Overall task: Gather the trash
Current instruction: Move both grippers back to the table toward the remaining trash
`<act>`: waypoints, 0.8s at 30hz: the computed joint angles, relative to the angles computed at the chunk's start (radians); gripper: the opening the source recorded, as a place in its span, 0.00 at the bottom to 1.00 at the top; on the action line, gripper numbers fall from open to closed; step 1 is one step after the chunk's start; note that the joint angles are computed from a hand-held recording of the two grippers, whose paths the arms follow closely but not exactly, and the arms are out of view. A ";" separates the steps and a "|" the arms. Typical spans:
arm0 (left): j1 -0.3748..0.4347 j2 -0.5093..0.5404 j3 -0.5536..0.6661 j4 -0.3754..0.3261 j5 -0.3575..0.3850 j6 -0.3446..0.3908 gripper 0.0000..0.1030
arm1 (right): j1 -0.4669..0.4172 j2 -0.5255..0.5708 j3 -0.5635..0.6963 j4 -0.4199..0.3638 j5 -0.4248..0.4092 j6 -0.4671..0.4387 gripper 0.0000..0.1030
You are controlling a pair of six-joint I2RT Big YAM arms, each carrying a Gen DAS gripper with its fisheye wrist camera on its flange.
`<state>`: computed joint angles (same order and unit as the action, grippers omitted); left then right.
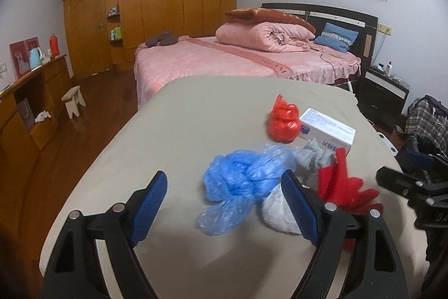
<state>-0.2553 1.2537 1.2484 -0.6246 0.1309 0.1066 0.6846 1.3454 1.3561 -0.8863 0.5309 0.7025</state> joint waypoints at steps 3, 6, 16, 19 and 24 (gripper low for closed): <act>0.010 0.008 -0.003 0.005 0.003 -0.001 0.79 | 0.000 0.034 0.012 0.006 -0.016 -0.001 0.93; 0.018 0.016 -0.006 0.010 0.008 -0.006 0.79 | 0.000 0.054 0.015 0.011 -0.027 0.000 0.93; 0.026 0.027 -0.011 0.020 0.020 -0.011 0.79 | -0.025 0.119 0.033 0.008 -0.105 -0.003 0.70; 0.027 0.031 -0.009 0.021 0.022 -0.012 0.79 | -0.029 0.119 0.029 0.031 -0.161 -0.024 0.45; 0.029 0.031 -0.010 0.025 0.026 -0.016 0.79 | -0.024 0.100 0.015 0.057 -0.222 -0.050 0.14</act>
